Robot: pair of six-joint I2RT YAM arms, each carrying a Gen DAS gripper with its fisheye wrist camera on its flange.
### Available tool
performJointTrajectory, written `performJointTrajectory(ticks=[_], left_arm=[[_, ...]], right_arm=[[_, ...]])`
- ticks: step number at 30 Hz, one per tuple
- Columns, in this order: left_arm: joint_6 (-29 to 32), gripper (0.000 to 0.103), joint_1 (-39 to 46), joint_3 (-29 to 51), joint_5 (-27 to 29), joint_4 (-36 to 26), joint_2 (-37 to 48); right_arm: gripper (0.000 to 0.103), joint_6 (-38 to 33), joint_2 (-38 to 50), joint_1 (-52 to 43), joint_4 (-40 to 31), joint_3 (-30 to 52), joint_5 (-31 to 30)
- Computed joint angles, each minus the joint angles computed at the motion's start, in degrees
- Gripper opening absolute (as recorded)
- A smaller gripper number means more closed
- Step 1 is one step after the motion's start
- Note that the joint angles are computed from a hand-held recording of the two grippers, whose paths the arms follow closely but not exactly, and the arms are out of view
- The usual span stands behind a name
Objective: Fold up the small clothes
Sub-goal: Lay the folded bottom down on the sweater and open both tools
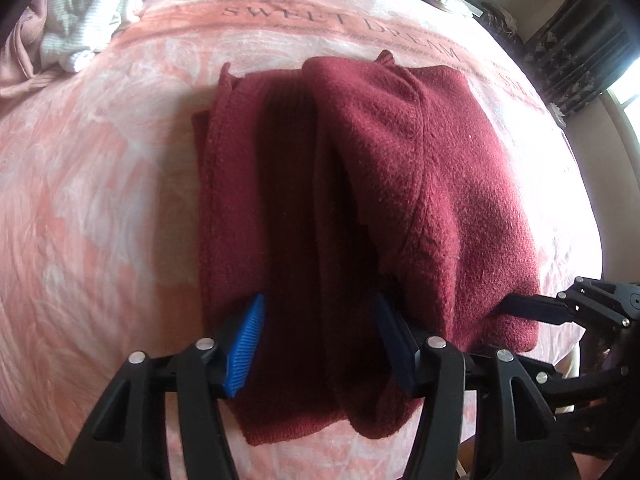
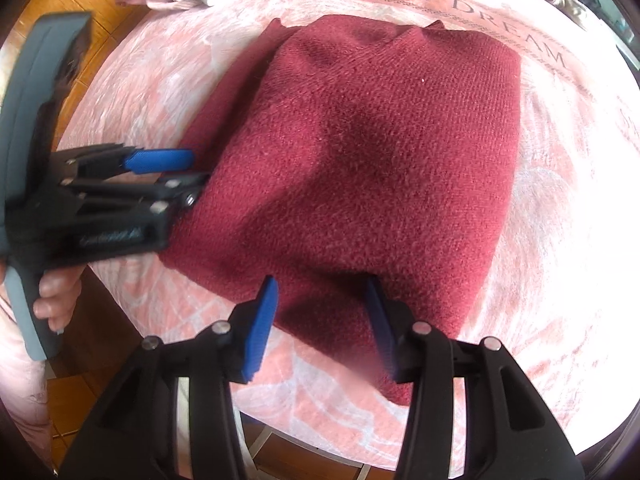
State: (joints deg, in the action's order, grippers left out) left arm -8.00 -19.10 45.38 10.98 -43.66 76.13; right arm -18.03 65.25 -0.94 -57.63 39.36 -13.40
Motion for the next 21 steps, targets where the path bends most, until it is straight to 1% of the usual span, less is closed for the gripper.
performJointTrajectory(ticks=[2,3,4,5,7,10,12,13,14,17,21], left_arm=[[-0.5,0.072,-1.0,-0.8,-0.4,-0.4,-1.8],[-1.1,0.075,-1.8,-1.4,-1.6,-0.3,-2.7],[-1.7,0.080,-2.6,-2.0,-3.2,-0.2,-3.5],[-2.2,0.082,-3.1,-2.5,-4.0,-0.1,-3.6],[-2.8,0.082,-3.1,-3.2,-3.3,-0.3,-3.3],[-3.6,0.082,-3.2,-3.7,-3.1,-1.0,-5.2],[-4.0,0.087,-4.1,-3.9,-5.5,-1.9,-5.8],[-5.0,0.088,-5.0,-4.2,-7.9,-2.0,-5.5],[-5.8,0.088,-5.4,-4.6,-9.0,-2.1,-5.1],[-7.3,0.088,-4.9,-5.5,-8.5,-1.8,-4.4],[-9.5,0.088,-5.1,-7.0,-7.2,-2.4,-8.2]], right_arm=[[0.045,0.4,0.5,0.2,0.7,-0.1,0.2],[0.045,0.2,0.7,-0.1,0.9,-0.3,0.2],[0.045,0.4,0.9,0.1,1.1,-0.2,0.3],[0.045,0.3,1.1,0.0,1.2,-0.3,0.2],[0.045,-0.1,2.0,-0.5,1.6,-0.3,0.0],[0.045,-0.2,2.7,-0.9,2.0,-0.4,-0.5],[0.045,-0.6,2.6,-1.2,1.8,-0.2,-1.0],[0.045,-0.8,2.8,-1.3,1.6,0.0,-1.2],[0.045,-1.1,2.8,-1.4,1.3,0.4,-1.4],[0.045,-3.0,2.1,-3.7,-0.6,2.1,-1.6],[0.047,-4.5,2.6,-5.7,-1.2,4.9,-1.2]])
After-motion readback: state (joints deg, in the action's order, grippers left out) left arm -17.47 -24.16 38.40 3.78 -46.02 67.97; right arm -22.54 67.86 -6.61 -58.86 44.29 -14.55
